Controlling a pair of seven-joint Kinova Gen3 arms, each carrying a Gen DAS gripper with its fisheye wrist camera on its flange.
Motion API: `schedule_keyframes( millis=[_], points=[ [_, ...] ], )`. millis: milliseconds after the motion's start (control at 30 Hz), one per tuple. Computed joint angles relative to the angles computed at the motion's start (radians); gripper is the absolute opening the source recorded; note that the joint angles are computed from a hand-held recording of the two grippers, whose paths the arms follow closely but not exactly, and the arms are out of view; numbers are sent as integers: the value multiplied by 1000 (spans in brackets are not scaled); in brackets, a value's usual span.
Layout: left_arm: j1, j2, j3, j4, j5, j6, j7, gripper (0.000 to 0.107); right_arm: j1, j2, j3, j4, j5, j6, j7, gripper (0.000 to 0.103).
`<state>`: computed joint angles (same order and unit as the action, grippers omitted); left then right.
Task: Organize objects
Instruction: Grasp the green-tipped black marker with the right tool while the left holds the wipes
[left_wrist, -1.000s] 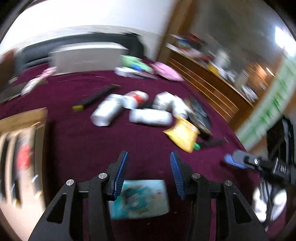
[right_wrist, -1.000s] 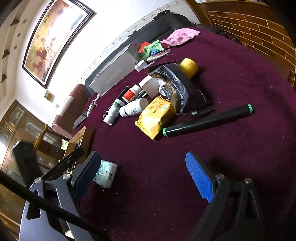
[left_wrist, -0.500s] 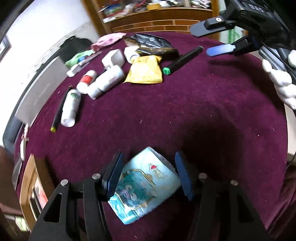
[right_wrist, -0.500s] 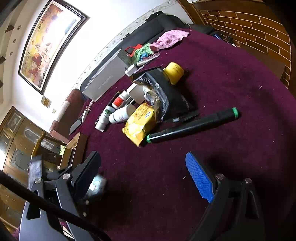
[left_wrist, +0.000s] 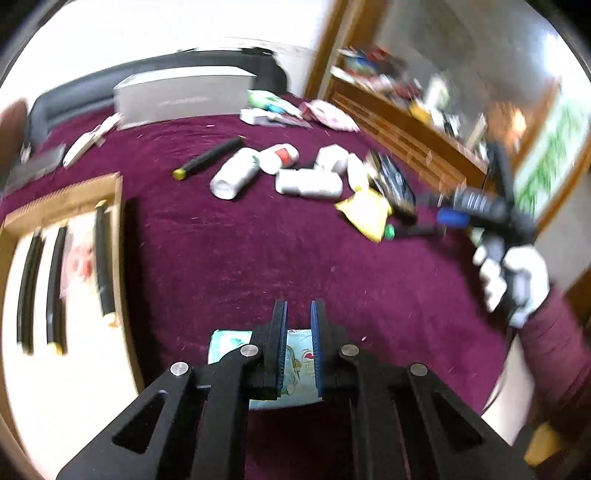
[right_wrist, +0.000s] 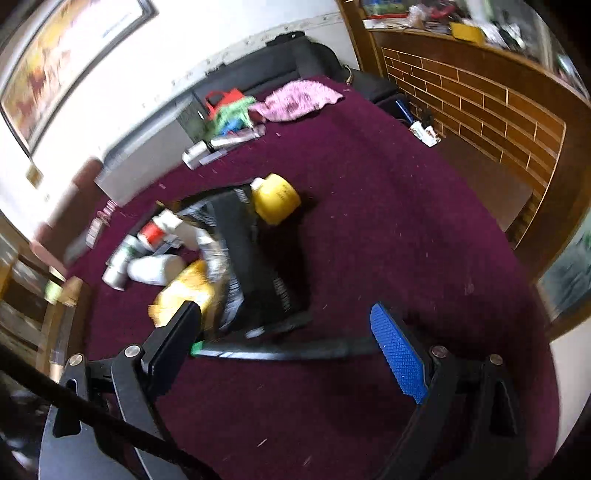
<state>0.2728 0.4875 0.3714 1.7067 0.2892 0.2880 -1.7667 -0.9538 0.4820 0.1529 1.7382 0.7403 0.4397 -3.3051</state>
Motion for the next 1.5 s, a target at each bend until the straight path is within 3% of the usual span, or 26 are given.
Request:
schedule_keyframes(
  millis=[100, 200, 267, 333, 400, 467, 533, 600, 700, 800, 900, 1033, 1167, 1233, 1300, 1433, 1500],
  points=[
    [-84, -27, 52, 47, 69, -6, 24, 16, 130, 10, -139, 1, -97, -74, 122, 94],
    [-31, -49, -13, 70, 4, -17, 133, 27, 213, 10, -278, -5, -143, -103, 244, 95],
    [10, -50, -49, 69, -66, -14, 214, 27, 216, 20, -321, -36, -170, -65, 325, 94],
    [102, -44, -139, 47, -115, 15, 296, 28, 161, 36, -290, -89, -217, 17, 402, 94],
    [195, -41, -232, 34, -151, 39, 377, 28, 68, 61, -206, -135, -214, 98, 426, 89],
    [285, -24, -324, 8, -165, 90, 458, 29, -25, 93, -129, -176, -186, 179, 426, 74],
    [375, -20, -417, 18, -167, 84, 540, 33, -108, 122, -59, -212, -166, 261, 418, 48],
    [426, -8, -454, -7, -221, 102, 618, 48, -126, 130, -56, -228, -141, 303, 394, 36],
    [446, 35, -432, -83, -338, 144, 671, 50, -91, 112, -97, -194, -93, 268, 330, 36],
    [431, 91, -381, -176, -415, 182, 603, 50, -72, 84, -106, -144, -74, 207, 282, 37],
    [356, 80, -292, -185, -416, 187, 532, 50, -65, 82, -106, -129, -58, 164, 253, 37],
    [390, 12, -359, -128, -452, 211, 640, 50, -57, 76, -110, -105, -27, 124, 217, 37],
    [388, 13, -355, -99, -456, 211, 709, 50, -88, 72, -63, -82, -29, 74, 203, 42],
    [362, 52, -322, -133, -432, 246, 740, 50, -92, 73, -56, -79, -28, 61, 202, 47],
    [357, 58, -319, -133, -392, 223, 756, 55, -96, 74, -56, -78, -14, 65, 188, 48],
    [314, 111, -226, -214, -378, 225, 672, 55, -116, 66, -22, -52, -6, 21, 147, 48],
    [309, 141, -179, -253, -439, 208, 605, 55, -120, 62, -11, -41, -2, 1, 130, 48]
  ],
)
